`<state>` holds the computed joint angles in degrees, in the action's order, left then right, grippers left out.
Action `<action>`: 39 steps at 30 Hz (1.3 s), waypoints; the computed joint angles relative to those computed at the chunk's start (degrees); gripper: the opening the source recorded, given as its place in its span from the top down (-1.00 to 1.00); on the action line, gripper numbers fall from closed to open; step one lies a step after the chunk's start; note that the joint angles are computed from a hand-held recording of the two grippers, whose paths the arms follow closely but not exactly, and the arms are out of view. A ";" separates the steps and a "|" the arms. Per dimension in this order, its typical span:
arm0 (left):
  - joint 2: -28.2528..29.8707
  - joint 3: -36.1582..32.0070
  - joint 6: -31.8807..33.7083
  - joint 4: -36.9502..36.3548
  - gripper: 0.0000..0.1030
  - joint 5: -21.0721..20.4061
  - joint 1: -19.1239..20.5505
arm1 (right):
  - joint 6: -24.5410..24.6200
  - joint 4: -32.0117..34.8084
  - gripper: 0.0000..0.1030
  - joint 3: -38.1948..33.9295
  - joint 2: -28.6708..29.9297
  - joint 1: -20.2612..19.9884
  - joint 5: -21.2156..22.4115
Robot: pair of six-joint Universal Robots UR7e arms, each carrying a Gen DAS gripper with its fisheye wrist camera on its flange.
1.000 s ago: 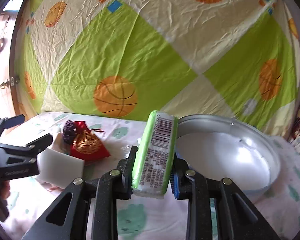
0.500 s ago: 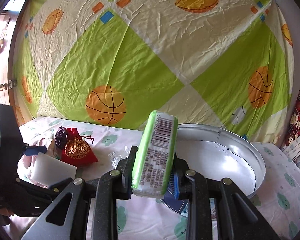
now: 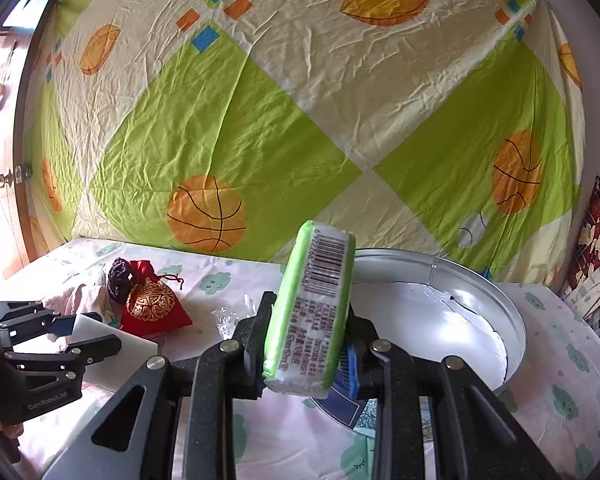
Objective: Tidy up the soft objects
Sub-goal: 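Carry the green box and white foam block over the blue tin with both grippers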
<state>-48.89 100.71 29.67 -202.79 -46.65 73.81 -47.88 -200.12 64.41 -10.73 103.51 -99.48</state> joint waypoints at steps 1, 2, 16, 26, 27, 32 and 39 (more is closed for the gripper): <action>-0.36 0.49 -0.43 -0.10 0.51 -0.79 0.03 | 0.15 0.06 0.41 -0.03 -0.07 -0.04 0.13; -0.45 0.83 -0.21 -0.48 0.51 -0.92 -0.16 | 0.28 -0.15 0.41 0.05 -0.13 -0.06 0.21; 1.23 -0.04 -3.12 11.19 0.17 5.45 -2.19 | 0.21 -0.61 0.41 0.85 -0.98 -0.44 1.04; 2.52 1.03 3.05 5.33 0.40 4.95 -3.14 | 1.09 -1.33 0.41 1.34 -1.83 -0.84 2.10; 2.31 1.34 2.97 3.67 0.40 3.53 -3.17 | 1.42 -1.45 0.41 1.52 -2.10 -0.90 2.39; 1.30 1.00 -4.02 -0.98 0.39 -3.97 -2.77 | 1.87 -2.89 0.41 1.55 -3.04 -1.66 3.70; 4.75 -4.92 -4.33 -3.99 0.38 -6.17 -4.29 | 5.65 -0.47 0.41 -1.47 -3.99 -3.28 3.02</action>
<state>-44.14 95.79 25.34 -206.78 -52.81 69.52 -42.23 -200.59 62.94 -14.71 100.23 -96.45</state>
